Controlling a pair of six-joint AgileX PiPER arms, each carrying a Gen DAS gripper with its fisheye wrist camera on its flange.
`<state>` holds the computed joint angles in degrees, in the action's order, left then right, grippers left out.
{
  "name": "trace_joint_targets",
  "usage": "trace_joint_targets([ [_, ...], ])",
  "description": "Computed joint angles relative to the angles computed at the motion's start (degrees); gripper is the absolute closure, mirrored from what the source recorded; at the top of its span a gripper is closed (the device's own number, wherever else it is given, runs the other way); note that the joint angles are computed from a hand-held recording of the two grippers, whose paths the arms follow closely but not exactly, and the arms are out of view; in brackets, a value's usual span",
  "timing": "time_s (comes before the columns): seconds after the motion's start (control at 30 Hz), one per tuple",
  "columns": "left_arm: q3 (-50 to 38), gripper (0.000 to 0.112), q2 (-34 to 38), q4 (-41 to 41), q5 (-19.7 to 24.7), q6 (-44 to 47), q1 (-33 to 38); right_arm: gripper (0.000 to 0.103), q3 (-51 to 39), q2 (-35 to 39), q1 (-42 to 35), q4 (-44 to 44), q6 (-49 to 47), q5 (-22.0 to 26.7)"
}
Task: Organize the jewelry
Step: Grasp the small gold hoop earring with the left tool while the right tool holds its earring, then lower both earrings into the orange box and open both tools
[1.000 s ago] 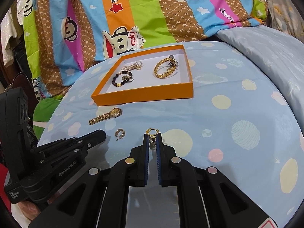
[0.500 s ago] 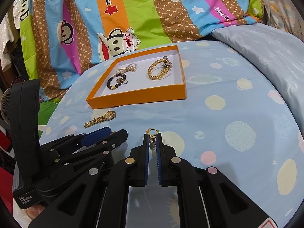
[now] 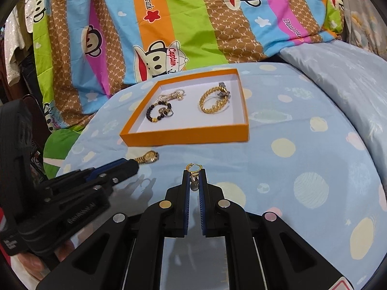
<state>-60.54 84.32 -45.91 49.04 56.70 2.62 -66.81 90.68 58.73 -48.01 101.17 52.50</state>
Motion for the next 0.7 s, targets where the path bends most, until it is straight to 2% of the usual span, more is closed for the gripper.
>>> trace_joint_targets([
  [0.07,-3.5,0.096,1.4,-0.1,0.8,-1.2,0.4,0.096,-1.7,0.4,-1.4,-0.4,-2.3,0.4],
  [0.2,-9.4,0.096,4.7,1.5,-1.3,-4.4,-1.4,0.096,-5.8,1.8,-6.4,-0.2,-8.6,-0.4],
  [0.43,-20.4,0.096,13.8,5.9,-4.1,-12.8,-5.4,0.096,-10.9,6.9,-17.1,6.1,-18.9,-7.5],
  [0.57,-24.6,0.096,18.2,8.4,-4.8,-16.4,-7.5,0.096,-11.2,9.7,-20.3,8.7,-21.6,-11.2],
  [0.63,-25.7,0.096,19.9,8.7,-5.8,-16.9,-8.3,0.095,-12.1,11.3,-20.6,8.4,-21.9,-10.9],
  [0.7,-26.0,0.094,20.7,9.8,-7.6,-17.9,-9.0,0.087,-12.2,12.1,-20.3,5.5,-19.5,-10.6],
])
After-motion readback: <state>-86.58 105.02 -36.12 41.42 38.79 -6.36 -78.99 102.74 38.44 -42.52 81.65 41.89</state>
